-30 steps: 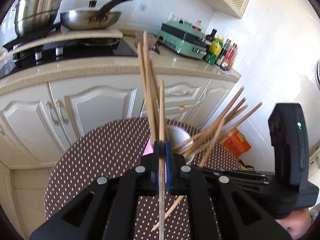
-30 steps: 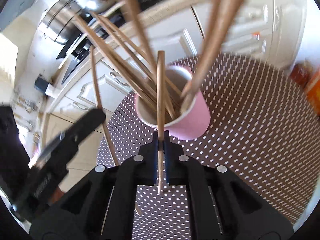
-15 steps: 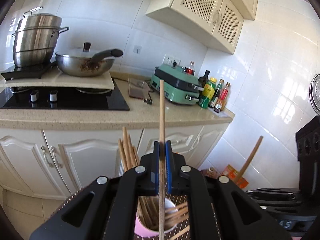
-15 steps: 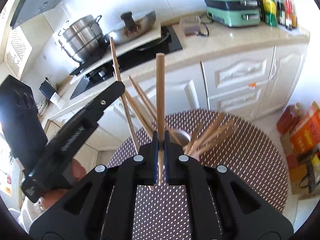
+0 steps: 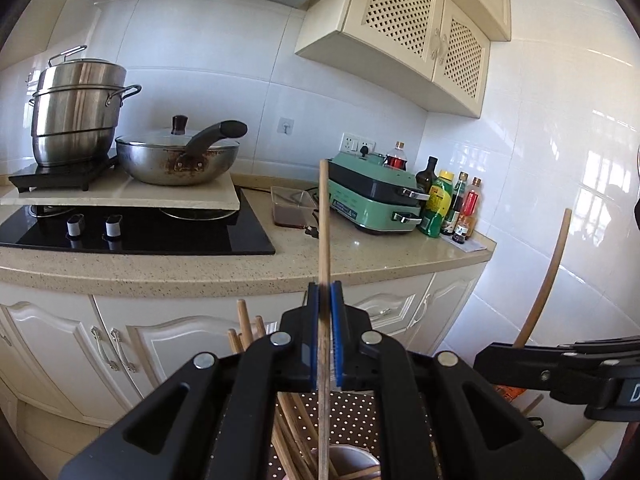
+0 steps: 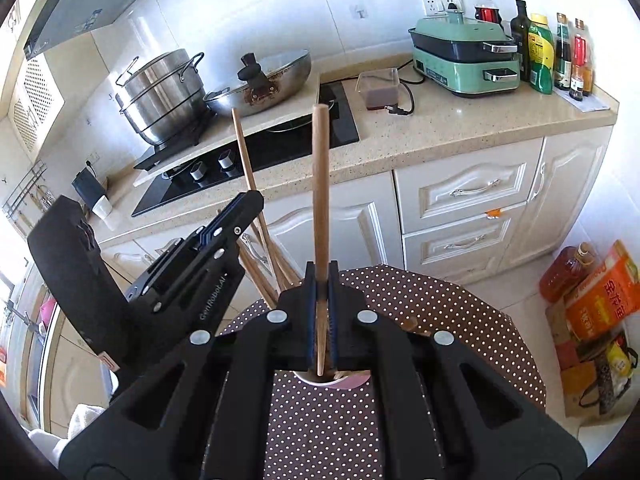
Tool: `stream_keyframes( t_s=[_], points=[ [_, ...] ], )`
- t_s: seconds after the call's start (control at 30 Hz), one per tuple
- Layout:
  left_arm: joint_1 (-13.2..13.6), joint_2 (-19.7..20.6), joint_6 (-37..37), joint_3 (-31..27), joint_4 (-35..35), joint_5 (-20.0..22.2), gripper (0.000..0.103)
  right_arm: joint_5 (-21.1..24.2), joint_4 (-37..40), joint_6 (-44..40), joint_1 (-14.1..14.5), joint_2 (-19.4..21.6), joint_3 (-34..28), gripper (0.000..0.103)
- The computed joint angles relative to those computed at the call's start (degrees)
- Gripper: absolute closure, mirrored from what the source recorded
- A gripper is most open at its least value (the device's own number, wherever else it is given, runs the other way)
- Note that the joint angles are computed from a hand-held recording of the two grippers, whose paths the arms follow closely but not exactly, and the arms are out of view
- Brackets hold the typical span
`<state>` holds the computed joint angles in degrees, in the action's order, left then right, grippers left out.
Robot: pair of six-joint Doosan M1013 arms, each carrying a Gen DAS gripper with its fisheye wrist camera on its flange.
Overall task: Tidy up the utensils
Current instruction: 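Lower the chopsticks into the pink cup and open both tools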
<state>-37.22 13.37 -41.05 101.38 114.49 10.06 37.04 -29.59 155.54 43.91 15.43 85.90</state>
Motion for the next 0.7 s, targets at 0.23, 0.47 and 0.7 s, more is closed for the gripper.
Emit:
stream_keyframes(
  t_s=[0.23,0.47,0.7],
  points=[
    [-0.8,-0.1,6.5,1.5,-6.2,1.1,0.097,0.2,2.5,-4.0,-0.2,1.2,-0.3,0.098],
    [-1.0,-1.4,15.6,3.8,-16.3,1.3,0.097,0.5,1.8,-5.4,0.5,1.8,-0.6,0.097],
    [-1.3,-2.7,23.1,6.0,-23.9,1.2,0.097,2.2,-2.7,-4.7,2.3,2.2,-0.8,0.097]
  ],
)
